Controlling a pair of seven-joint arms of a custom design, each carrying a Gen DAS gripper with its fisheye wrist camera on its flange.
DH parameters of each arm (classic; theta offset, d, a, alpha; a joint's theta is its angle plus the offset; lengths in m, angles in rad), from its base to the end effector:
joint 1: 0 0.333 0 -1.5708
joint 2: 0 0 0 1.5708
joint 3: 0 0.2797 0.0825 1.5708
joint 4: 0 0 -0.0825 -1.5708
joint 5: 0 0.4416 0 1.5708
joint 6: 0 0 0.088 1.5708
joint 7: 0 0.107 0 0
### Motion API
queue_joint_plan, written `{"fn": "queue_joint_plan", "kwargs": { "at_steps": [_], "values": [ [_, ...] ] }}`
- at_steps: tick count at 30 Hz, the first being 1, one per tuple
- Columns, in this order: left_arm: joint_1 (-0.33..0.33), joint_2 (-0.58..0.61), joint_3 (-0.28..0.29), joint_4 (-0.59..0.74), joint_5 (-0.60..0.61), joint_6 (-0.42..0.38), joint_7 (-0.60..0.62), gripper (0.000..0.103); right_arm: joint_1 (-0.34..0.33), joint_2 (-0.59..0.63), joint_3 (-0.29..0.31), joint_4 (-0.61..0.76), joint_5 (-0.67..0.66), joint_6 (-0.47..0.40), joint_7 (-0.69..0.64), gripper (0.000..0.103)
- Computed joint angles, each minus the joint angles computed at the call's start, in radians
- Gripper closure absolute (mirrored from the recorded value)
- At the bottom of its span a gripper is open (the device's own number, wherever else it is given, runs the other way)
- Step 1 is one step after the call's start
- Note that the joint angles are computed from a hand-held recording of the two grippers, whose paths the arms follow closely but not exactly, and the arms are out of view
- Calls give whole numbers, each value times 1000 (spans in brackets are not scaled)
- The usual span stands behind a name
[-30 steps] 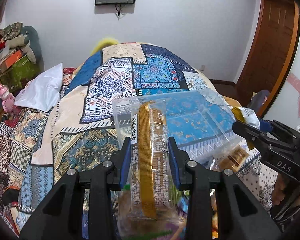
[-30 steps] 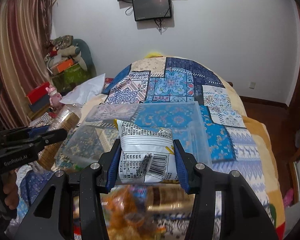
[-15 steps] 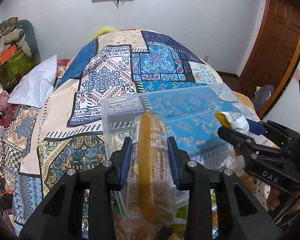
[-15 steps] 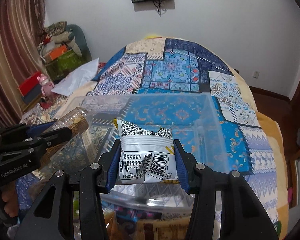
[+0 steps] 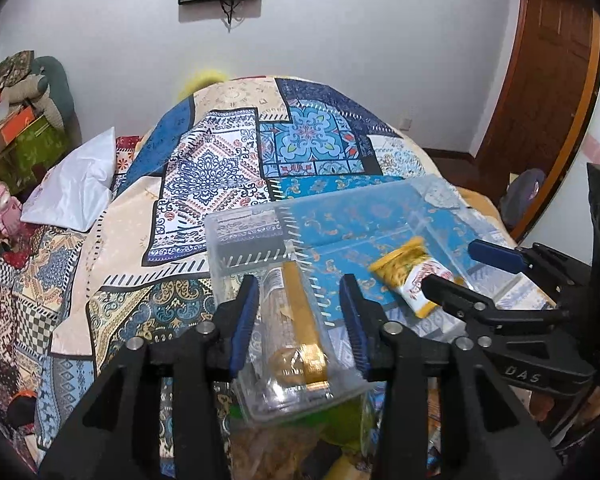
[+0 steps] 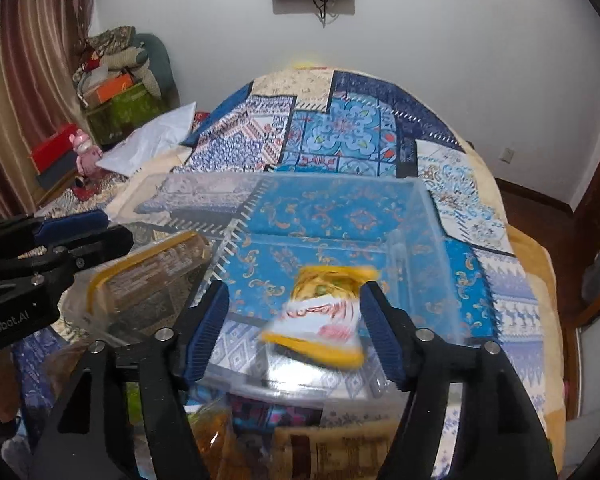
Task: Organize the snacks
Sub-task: 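Carry both snacks into the clear box and open both tools, then grasp the blue snack bag with left tool while right tool grasps the red cartoon bag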
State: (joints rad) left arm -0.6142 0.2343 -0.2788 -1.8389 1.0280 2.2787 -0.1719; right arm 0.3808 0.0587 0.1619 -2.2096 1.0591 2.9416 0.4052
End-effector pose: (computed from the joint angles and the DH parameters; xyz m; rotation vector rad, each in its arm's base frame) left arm 0.4515 -0.5159 0.3736 -1.9544 1.5173 -0.7489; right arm 0.5469 0.2635 0.3327 -2.1657 0.9748 -0.3410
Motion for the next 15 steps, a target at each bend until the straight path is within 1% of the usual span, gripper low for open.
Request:
{"fn": "queue_joint_plan", "kwargs": {
  "at_steps": [3,7,8,10,15],
  "values": [
    [-10,-22,-9,-14,6,-19,-16,56,0,-44,-3,-27,67,-9,-49,31],
    [-28,-52,-31,-29,12,-65,-25,48,20,-118,-26,-83,129,-7,-111,30],
    [-32,-59,-37,-32,15,-75,-29,46,27,-141,-34,-102,148,-5,-132,30],
    [-42,-74,-49,-42,21,-95,-43,38,44,-182,-52,-136,182,-2,-167,30],
    [-60,-115,-84,-71,17,-141,-79,31,78,-298,-107,-234,264,-20,-238,25]
  ]
}}
